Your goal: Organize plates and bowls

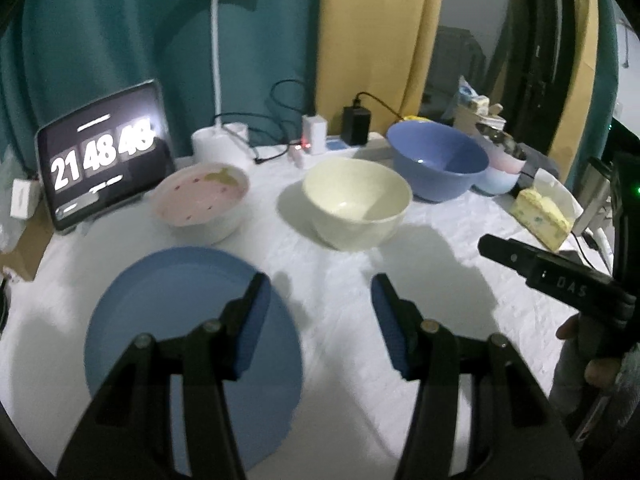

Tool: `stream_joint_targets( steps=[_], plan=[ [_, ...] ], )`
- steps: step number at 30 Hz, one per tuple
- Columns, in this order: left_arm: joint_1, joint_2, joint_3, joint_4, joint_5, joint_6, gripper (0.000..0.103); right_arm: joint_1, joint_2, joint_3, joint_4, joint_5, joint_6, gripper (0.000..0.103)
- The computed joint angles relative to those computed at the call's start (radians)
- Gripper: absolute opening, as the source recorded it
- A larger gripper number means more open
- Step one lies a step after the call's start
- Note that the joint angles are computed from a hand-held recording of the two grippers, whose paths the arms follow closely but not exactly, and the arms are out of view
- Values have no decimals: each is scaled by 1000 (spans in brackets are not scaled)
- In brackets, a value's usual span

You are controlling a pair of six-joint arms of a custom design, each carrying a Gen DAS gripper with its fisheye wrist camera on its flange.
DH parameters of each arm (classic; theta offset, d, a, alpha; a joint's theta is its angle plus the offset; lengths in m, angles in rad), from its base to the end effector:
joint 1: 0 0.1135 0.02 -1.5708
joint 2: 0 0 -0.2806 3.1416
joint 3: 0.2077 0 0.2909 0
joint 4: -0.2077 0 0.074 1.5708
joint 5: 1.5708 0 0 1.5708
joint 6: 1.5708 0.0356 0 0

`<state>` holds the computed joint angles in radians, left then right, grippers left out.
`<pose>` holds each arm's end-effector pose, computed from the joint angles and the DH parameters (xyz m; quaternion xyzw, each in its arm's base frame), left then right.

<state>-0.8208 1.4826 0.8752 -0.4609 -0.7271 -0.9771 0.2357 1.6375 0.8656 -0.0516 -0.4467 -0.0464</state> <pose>0.2298 -0.2119 0.1916 -0.1588 0.8956 0.0325 0.4142 0.3432 0.0982 0.1601 -0.2077 0.8875 0.2389 0.3349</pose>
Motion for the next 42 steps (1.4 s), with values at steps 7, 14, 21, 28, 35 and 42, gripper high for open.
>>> stream_joint_targets(
  steps=[7, 14, 21, 28, 35, 42],
  plan=[
    [32, 75, 74, 65, 32, 99, 54, -42, 20, 41, -21, -9, -22, 57],
    [59, 142, 141, 120, 52, 182, 54, -68, 42, 80, -36, -5, -31, 57],
    [84, 194, 195, 159, 60, 245, 54, -70, 85, 133, -47, 5, -46, 57],
    [114, 224, 228, 228, 58, 316, 54, -64, 159, 230, -61, 27, -41, 57],
    [142, 257, 250, 302, 50, 395, 54, -52, 245, 343, -57, 69, -21, 57],
    [163, 287, 276, 320, 66, 396, 54, -47, 324, 434, -58, 108, 23, 58]
  ],
)
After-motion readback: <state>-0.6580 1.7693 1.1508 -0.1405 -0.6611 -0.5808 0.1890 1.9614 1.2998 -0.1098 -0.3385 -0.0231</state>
